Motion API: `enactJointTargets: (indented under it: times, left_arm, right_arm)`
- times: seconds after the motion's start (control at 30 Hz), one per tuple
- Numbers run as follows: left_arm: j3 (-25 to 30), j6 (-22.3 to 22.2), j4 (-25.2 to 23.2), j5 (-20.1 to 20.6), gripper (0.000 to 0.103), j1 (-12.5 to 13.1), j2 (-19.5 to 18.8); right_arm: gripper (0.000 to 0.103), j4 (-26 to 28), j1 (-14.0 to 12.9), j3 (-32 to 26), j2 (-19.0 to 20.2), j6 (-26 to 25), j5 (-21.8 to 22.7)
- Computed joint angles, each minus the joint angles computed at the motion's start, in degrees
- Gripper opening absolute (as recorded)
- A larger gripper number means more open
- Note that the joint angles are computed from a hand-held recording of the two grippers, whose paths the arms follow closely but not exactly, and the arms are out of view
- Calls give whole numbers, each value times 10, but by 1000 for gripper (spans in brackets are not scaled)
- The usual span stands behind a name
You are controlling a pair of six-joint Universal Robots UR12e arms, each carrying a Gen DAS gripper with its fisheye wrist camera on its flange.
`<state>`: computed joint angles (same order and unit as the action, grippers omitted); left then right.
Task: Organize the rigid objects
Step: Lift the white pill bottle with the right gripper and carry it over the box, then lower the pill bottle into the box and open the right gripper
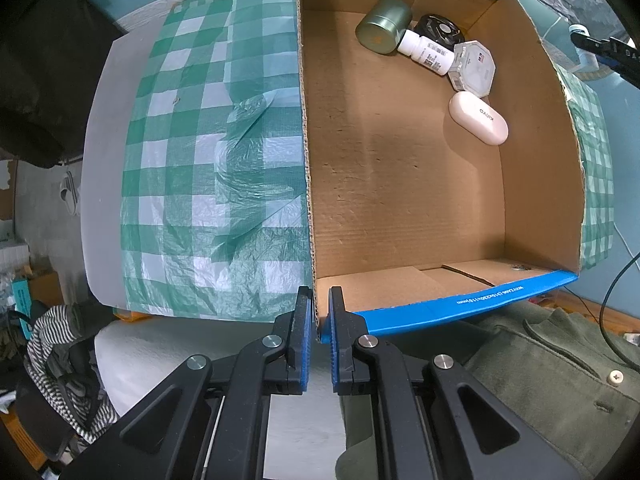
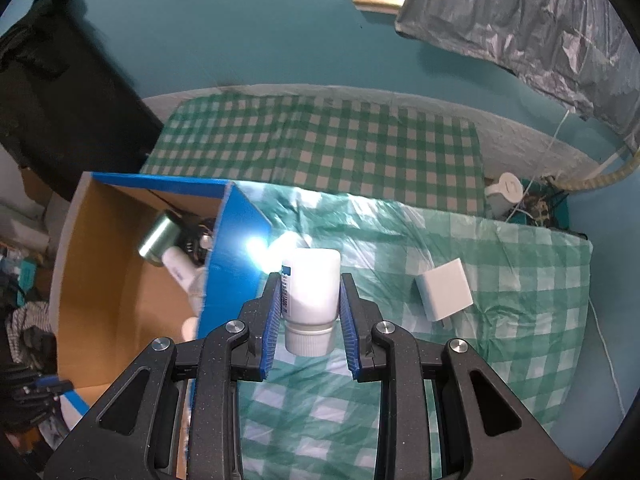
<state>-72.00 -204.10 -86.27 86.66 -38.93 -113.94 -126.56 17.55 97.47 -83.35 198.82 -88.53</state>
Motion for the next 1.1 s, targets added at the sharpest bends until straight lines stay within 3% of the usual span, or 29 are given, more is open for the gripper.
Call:
enactJointTargets:
  times: [0.6, 1.1]
  left_arm:
    - [0, -2, 2, -1, 6, 1, 0]
    - [-1, -2, 3, -1, 6, 1, 1]
  right_arm:
    - [26, 1, 24, -24, 13, -24, 13]
    - [26, 15, 45, -66, 52, -60, 16]
